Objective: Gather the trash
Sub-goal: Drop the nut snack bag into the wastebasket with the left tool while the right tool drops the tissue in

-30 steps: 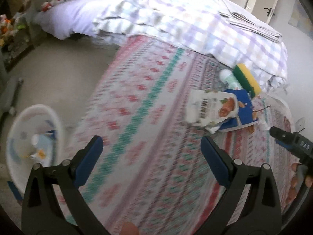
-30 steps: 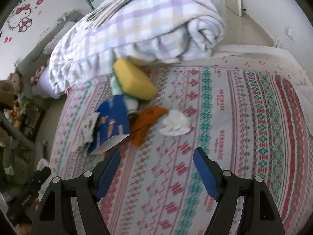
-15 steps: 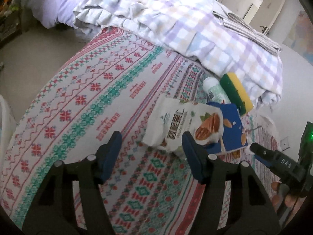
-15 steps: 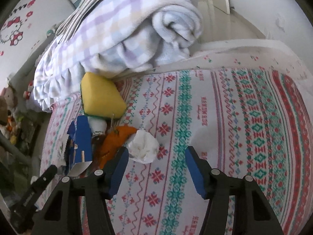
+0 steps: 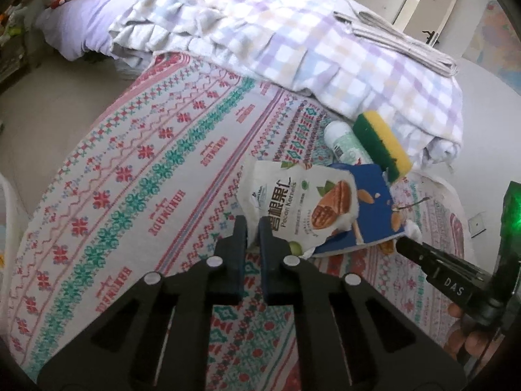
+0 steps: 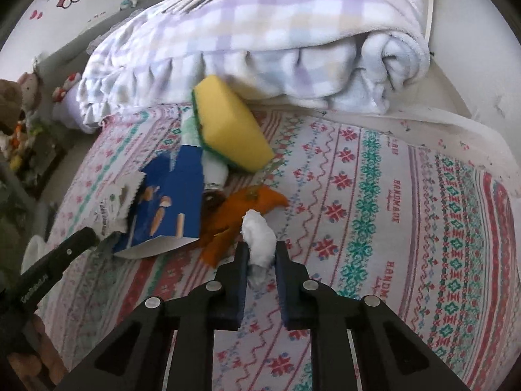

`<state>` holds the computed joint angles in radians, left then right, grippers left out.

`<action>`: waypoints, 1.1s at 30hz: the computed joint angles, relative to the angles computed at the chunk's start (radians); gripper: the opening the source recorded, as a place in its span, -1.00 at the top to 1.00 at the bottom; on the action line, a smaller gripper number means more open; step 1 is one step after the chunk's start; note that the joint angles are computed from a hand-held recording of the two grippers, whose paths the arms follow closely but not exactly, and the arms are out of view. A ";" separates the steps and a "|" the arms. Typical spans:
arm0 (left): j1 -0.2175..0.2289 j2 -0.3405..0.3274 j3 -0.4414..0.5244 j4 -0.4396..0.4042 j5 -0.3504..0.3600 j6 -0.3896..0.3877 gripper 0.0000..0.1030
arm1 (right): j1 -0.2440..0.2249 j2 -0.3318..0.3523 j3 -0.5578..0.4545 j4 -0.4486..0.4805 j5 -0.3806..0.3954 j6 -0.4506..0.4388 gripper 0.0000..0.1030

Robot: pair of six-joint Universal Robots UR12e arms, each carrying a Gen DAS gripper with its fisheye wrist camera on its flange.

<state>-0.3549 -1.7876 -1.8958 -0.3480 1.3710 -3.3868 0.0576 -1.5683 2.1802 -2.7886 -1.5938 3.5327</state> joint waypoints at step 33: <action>0.155 0.214 -0.138 -0.006 -0.005 0.102 0.88 | 0.068 -0.112 0.009 -0.018 0.156 0.022 0.69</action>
<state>-0.1998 -1.5734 -2.0339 -0.3539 1.3660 -3.2851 0.1251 -1.6800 2.1890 -2.8069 -1.4374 3.5552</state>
